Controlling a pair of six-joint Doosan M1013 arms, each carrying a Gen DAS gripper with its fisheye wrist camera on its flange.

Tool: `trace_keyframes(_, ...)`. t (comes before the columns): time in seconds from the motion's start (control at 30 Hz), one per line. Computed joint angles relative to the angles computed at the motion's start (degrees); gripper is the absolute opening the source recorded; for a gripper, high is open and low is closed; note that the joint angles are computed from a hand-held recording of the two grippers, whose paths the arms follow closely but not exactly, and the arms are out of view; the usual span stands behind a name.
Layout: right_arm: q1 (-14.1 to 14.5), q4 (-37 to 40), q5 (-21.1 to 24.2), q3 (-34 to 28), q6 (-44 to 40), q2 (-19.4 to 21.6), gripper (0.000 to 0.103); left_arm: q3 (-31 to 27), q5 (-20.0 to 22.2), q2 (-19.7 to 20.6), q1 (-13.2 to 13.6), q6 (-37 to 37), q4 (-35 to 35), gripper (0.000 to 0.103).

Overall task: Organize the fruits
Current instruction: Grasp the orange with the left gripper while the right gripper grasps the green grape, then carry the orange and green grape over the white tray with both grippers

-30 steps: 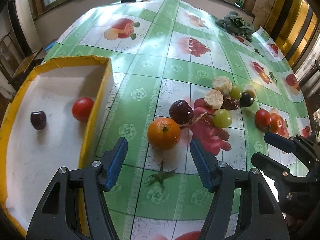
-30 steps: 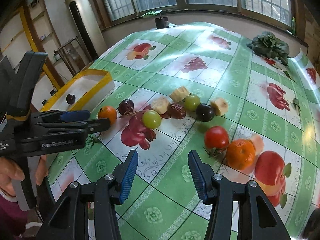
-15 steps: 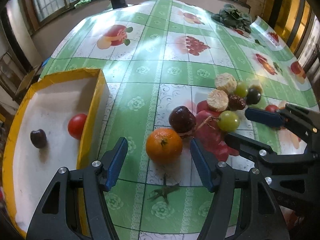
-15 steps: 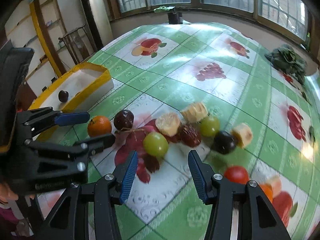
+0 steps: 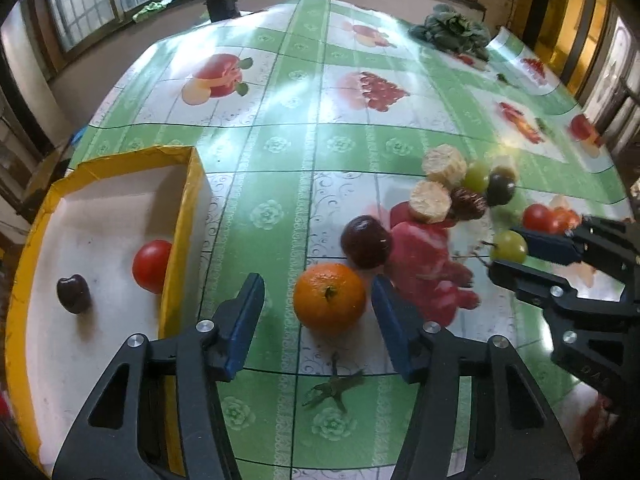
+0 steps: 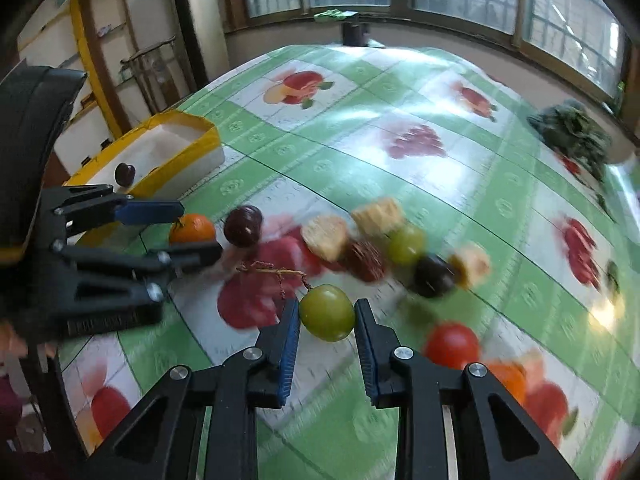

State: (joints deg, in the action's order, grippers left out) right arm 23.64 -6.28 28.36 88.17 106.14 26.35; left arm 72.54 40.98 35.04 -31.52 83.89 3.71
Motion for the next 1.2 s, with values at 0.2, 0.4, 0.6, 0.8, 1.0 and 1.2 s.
trace_keyframes(0.2, -0.4, -0.9, -3.1, 4.4, 5.2, -3.1, 0.027, -0.6, 1.3, 0.7, -1.1, -1.5, 4.3, 0.056)
trace_keyframes(0.4, -0.7, 2.5, -6.3, 7.1, 5.6, -5.1, 0.027, 0.2, 1.1, 0.1, -0.2, 0.7, -0.9, 0.035)
trace_keyframes(0.6, 0.0, 2.6, -8.4, 8.0, 7.0, -6.2, 0.027, 4.1, -2.9, -3.0, 0.4, -0.3, -2.3, 0.035)
trace_keyframes(0.8, 1.4, -0.2, -9.2, 6.9, 10.5, -6.3, 0.027, 7.1, -6.6, -6.2, 0.2, -4.8, 1.3, 0.035)
trace_keyframes(1.0, 2.7, -2.6, -9.8, 5.9, 13.5, -6.2, 0.027, 9.8, -9.0, -8.7, 0.4, -10.4, 6.1, 0.035)
trace_keyframes(1.2, 4.0, -4.4, -9.9, 4.7, 15.3, -6.0, 0.027, 11.6, -11.0, -10.4, 0.6, -13.8, 9.2, 0.035)
